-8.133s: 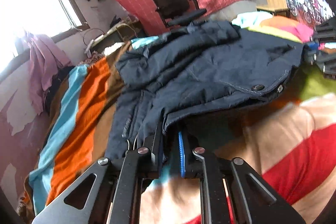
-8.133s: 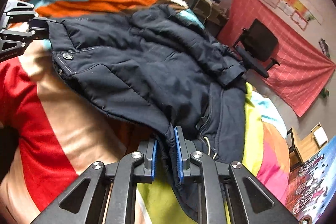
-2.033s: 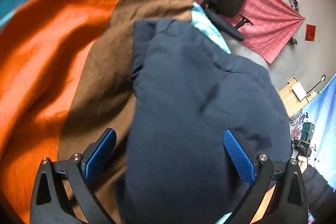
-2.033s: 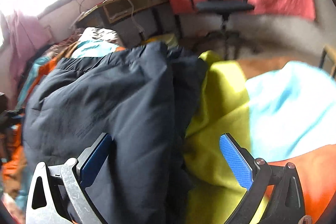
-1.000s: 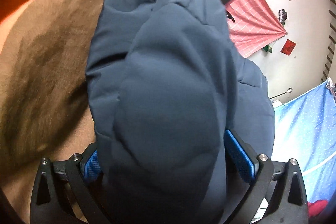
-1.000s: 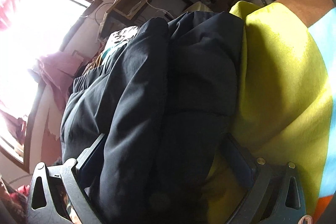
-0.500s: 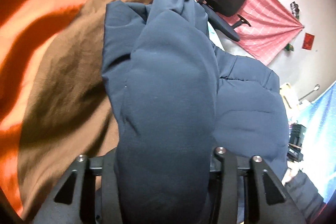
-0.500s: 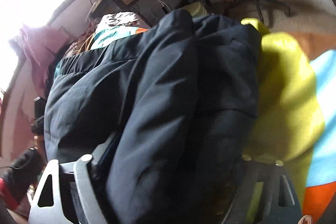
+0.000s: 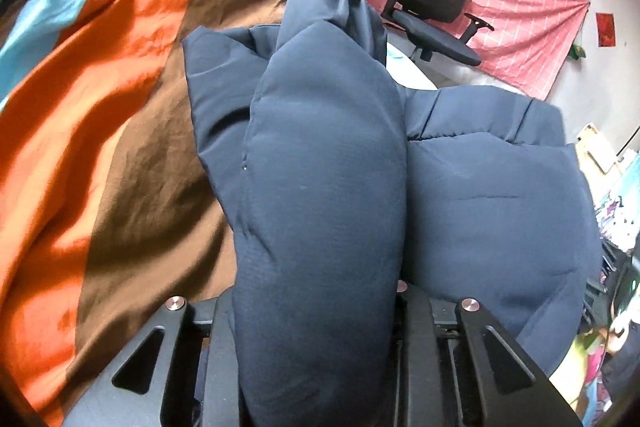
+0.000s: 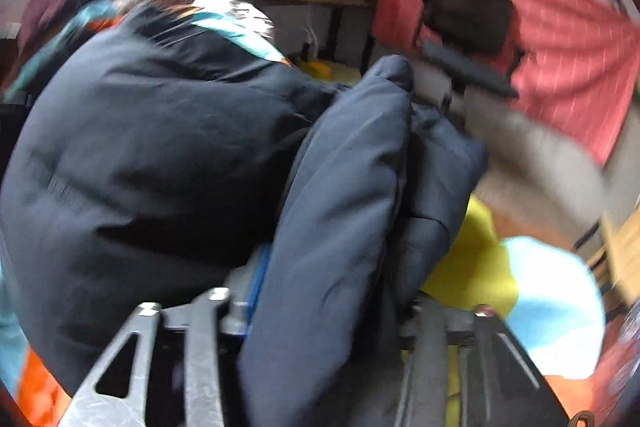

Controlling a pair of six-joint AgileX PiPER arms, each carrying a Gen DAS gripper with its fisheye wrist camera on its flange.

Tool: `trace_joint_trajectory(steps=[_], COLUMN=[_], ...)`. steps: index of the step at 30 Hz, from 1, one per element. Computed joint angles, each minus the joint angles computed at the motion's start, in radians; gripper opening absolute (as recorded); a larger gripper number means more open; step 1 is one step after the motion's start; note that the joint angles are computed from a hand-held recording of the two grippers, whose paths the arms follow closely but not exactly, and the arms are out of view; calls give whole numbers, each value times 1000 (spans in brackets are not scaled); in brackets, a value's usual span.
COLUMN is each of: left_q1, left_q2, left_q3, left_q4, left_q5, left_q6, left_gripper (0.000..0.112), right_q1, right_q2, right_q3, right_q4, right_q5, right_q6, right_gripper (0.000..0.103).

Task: Fold large clothes
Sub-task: 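Lift the folded jacket bundle with both grippers and hold it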

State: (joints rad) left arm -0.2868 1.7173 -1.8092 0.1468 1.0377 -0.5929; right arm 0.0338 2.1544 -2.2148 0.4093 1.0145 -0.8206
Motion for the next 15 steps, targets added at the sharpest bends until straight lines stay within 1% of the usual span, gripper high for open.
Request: trace_joint_trajectory(steps=[1, 2, 4, 5, 6, 7, 9, 11, 12, 15], left_q1=[-12, -29, -49, -71, -80, -83, -111, -135, -145, -171], left_q2=[-3, -9, -21, -4, 17, 11, 27, 17, 34, 31], left_q3=[-1, 20, 28, 15, -18, -14, -62, -78, -129, -198], left_q4=[23, 50, 82, 101, 109, 113, 139, 161, 167, 176], left_q5=[8, -1, 9, 11, 23, 29, 54, 75, 104, 168], left_q6=[-17, -41, -68, -97, -110, -118, -152, -175, -171, -159], left_gripper=[22, 22, 21, 20, 20, 19, 18, 18, 18, 17], right_q1=[27, 65, 117, 131, 136, 135, 129, 111, 107, 82], right_q2=[-56, -107, -194, -216, -219, -216, -207, -181, -172, -170], right_q3=[100, 200, 392, 445, 457, 452, 429, 351, 312, 230], right_q4=[-46, -112, -203, -244, -261, -263, -257, -215, -206, -151], right_q5=[-76, -172, -371, -430, -450, -444, -419, -335, -297, -191], right_q6=[-50, -81, -84, -56, -37, -25, -19, -9, 8, 23], right_gripper=[32, 31, 29, 29, 28, 28, 27, 25, 23, 21])
